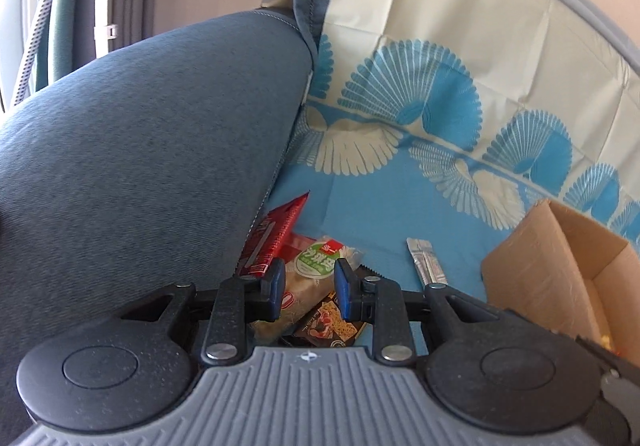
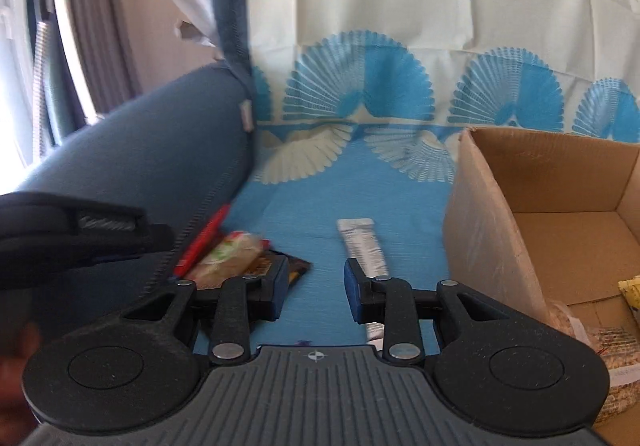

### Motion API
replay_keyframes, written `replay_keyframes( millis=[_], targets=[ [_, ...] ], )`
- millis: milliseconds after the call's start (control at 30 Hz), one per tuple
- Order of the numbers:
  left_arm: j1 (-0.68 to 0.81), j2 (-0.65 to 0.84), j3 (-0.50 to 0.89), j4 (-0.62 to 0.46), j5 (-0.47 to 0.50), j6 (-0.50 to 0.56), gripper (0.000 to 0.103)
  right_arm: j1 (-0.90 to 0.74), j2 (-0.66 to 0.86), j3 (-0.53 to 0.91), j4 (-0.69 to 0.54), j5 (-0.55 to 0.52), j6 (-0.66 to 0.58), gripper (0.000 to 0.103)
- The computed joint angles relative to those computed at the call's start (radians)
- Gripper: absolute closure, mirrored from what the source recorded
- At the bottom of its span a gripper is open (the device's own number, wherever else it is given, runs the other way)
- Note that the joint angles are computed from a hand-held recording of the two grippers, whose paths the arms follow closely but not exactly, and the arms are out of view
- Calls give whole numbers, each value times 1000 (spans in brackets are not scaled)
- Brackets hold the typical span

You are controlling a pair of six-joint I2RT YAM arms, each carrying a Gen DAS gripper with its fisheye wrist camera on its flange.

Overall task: Organize snacks
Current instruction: 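Move both open tools from the box to the snack pile, then grasp the silver stick pack with the right tool while the left grasps the clear puff bag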

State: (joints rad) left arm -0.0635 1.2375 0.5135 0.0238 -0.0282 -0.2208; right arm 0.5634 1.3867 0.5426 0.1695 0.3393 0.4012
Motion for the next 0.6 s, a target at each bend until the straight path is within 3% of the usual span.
replay_keyframes(
  millis=[133,333,600],
  targets=[
    [-32,119,32,65,-41,39,71,-42,148,75,7,21,2,59],
    [-77,298,124,80,-103,69,68,-54,323,170,18,40,-22,50],
    [-81,442,204,97,-96,106,46,-100,454,279,-73,1,43,49]
  ],
)
